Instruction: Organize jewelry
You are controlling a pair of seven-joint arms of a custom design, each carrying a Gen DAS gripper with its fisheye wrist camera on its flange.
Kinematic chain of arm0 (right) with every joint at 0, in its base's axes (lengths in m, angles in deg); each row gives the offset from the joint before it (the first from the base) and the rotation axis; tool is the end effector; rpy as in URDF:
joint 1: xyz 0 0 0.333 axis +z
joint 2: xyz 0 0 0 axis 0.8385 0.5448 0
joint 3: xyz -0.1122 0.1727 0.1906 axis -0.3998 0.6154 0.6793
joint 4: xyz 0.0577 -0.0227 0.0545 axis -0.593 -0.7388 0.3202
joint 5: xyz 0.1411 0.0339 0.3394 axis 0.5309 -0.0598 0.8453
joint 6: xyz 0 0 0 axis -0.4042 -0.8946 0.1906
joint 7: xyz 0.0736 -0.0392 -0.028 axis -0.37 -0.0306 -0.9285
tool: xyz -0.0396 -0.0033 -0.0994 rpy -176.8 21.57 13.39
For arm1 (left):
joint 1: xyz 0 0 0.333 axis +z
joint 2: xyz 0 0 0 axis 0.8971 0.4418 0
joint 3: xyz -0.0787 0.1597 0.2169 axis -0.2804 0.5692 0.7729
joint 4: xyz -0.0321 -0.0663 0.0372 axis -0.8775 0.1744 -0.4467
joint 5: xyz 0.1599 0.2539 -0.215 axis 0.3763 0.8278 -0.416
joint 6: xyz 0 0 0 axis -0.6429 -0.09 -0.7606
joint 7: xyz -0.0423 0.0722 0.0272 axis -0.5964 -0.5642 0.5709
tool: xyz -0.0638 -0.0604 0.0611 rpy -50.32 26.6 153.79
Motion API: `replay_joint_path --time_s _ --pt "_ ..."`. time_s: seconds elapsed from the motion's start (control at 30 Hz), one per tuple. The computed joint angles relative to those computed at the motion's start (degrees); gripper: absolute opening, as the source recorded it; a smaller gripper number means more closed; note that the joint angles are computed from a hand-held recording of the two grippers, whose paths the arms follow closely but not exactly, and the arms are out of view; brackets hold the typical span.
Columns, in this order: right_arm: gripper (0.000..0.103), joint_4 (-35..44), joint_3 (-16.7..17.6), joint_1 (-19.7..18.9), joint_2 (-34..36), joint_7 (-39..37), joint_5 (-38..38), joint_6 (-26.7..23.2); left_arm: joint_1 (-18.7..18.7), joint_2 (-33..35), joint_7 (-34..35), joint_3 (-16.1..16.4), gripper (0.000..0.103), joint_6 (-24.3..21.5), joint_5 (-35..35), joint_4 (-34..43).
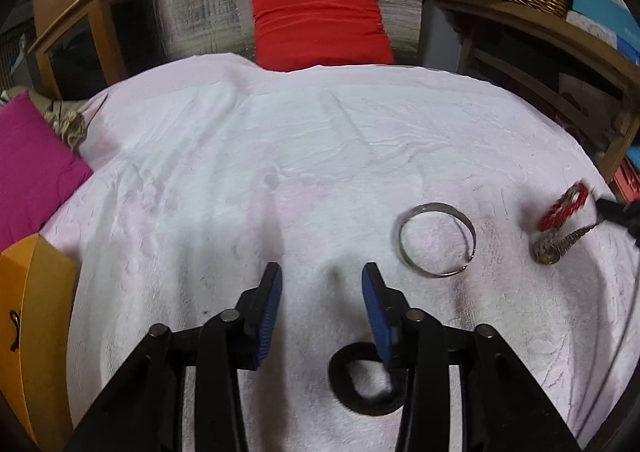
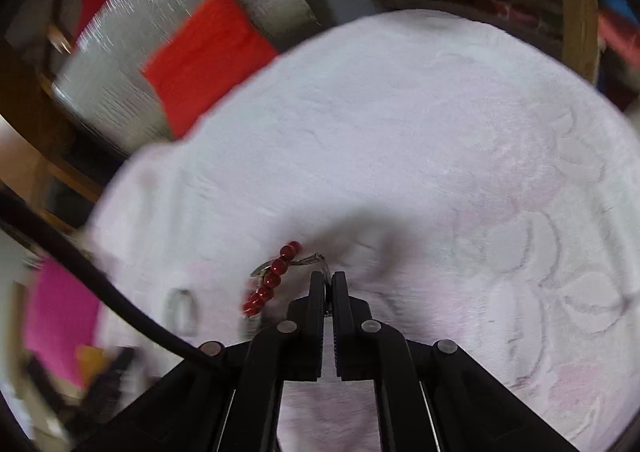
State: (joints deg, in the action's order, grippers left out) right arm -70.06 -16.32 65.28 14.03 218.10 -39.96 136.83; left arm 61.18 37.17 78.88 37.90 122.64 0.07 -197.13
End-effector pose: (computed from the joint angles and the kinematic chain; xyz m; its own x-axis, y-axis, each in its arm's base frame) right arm 0.3958 0.1447 0.5509 -0.5939 -0.6016 -0.5343 -0.3769 0.7947 -0.4759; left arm 0.5667 -0.0911 0.5535 -0.5797 -0.8135 -0.0474 -0.5842 0.4554 -0.6718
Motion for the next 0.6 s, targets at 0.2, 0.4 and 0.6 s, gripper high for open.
replay_joint_path --time_s 0.2,0.4,0.6 --pt "0.005 -1.0 2.1 -1.5 -3.5 1.4 -3.2 3.8 -0.5 0.6 0.1 -0.5 0.043 0.5 -0.2 0.2" --pt "0.003 -3.7 3.6 -4.6 -6.2 5.0 -5.5 10.0 -1.4 0.0 1.6 -1.0 0.043 0.9 -1.3 -0.7" --pt "0.007 -3.6 -0.3 -0.8 -6.4 1.7 1.0 0.4 -2.6 -0.8 6.5 -1.0 0.056 -0.4 -5.5 -0.9"
